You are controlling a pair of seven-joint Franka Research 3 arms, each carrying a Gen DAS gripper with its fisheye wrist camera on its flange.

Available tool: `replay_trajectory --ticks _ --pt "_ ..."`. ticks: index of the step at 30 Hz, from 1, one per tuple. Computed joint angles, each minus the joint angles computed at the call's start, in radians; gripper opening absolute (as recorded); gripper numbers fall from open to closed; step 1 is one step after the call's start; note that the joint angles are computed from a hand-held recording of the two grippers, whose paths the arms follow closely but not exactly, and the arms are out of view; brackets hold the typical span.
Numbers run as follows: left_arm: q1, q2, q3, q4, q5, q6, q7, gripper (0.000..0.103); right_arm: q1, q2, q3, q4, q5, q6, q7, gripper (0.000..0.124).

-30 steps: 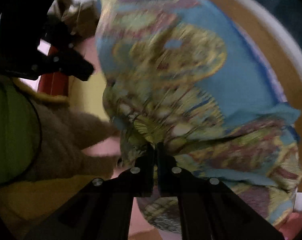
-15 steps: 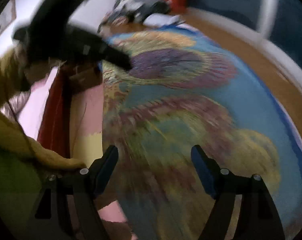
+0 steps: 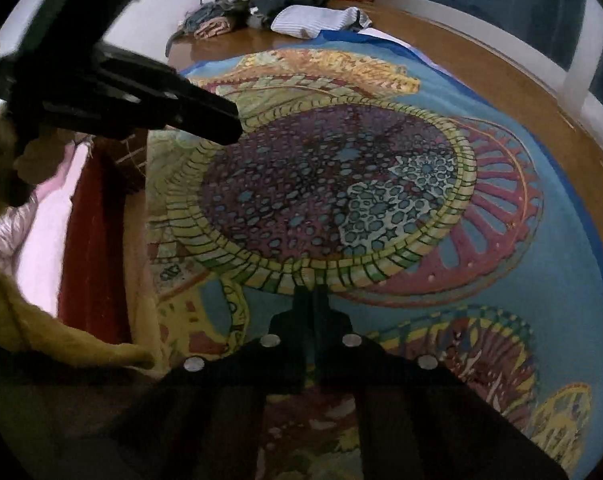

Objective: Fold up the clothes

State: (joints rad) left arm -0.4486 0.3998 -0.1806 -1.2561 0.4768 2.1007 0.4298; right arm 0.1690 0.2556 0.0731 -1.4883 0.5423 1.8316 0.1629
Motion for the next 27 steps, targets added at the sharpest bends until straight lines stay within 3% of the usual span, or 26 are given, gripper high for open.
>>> replay_trajectory --ticks 7,10,14,16,19,22,27 --pt "0.044 -0.032 -0.003 -0.07 -0.035 0.052 0.018 0.026 -0.022 0.024 -0.006 0.096 -0.053 -0.267 -0.016 0.0" --pt "0.054 -0.029 -0.003 -0.071 -0.044 0.053 0.03 0.026 -0.01 -0.032 -0.012 0.008 -0.082 -0.216 -0.059 0.0" --pt "0.075 -0.012 -0.013 -0.056 -0.079 0.095 0.082 0.026 -0.003 -0.041 -0.018 -0.004 -0.001 -0.07 0.052 0.004" --pt "0.079 0.022 -0.015 -0.009 -0.093 0.107 0.13 0.026 0.005 -0.013 -0.012 0.017 0.049 0.03 0.133 0.036" --pt "0.064 0.13 -0.003 0.141 -0.098 0.093 0.202 0.026 0.028 0.049 -0.001 0.066 0.07 0.169 0.279 0.044" --pt "0.063 0.186 0.003 0.211 -0.146 0.062 0.229 0.026 0.037 0.131 0.016 0.164 -0.009 0.1 0.395 0.045" --pt "0.042 0.118 -0.001 0.113 -0.18 0.017 0.207 0.026 0.008 0.004 0.026 -0.018 0.002 0.09 0.191 0.044"
